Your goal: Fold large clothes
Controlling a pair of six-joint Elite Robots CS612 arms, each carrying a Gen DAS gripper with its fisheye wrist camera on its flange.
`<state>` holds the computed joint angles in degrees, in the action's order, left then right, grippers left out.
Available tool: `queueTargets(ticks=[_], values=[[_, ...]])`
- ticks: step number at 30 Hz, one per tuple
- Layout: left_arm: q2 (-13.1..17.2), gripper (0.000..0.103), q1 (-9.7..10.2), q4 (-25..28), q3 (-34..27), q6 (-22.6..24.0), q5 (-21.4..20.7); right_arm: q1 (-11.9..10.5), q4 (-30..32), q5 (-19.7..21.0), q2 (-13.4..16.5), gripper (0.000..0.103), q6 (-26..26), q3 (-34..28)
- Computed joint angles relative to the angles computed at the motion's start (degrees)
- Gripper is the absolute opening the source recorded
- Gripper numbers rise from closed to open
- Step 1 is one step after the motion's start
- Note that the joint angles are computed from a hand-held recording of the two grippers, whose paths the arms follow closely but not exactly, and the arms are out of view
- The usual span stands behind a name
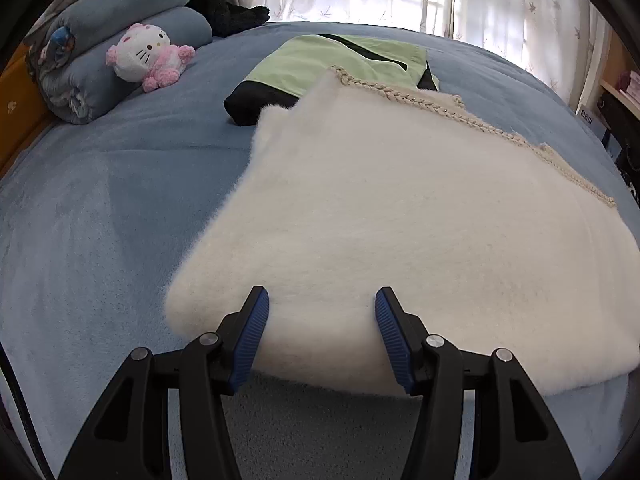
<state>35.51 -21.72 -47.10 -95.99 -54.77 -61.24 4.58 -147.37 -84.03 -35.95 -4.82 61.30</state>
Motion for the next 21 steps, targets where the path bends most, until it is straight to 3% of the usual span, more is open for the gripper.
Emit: queueTargets(ticks=[7, 13, 18, 21], values=[[0.25, 0.054, 0.14, -0.44, -0.35, 0.03, -0.23, 0.77, -0.53, -3.36, 0.29, 0.016, -1.46, 0.14], [0.75, 0.057, 0.12, -1.46, -0.87, -0.79, -0.79, 0.33, -3.57, -1.39, 0.16, 0.016, 1.39, 1.47], [0.49, 0.082, 0.55, -3.21, -0.40, 0.51, -4.57, 0.11, -2.81, -0.39, 0.03, 0.016, 4.29, 1.40], [-0.09, 0.082, 0.49, -2.25, -0.22, 0.01, -5.59, 0.51, -0.33, -1.49, -0.58, 0.016, 4.98, 1.23]])
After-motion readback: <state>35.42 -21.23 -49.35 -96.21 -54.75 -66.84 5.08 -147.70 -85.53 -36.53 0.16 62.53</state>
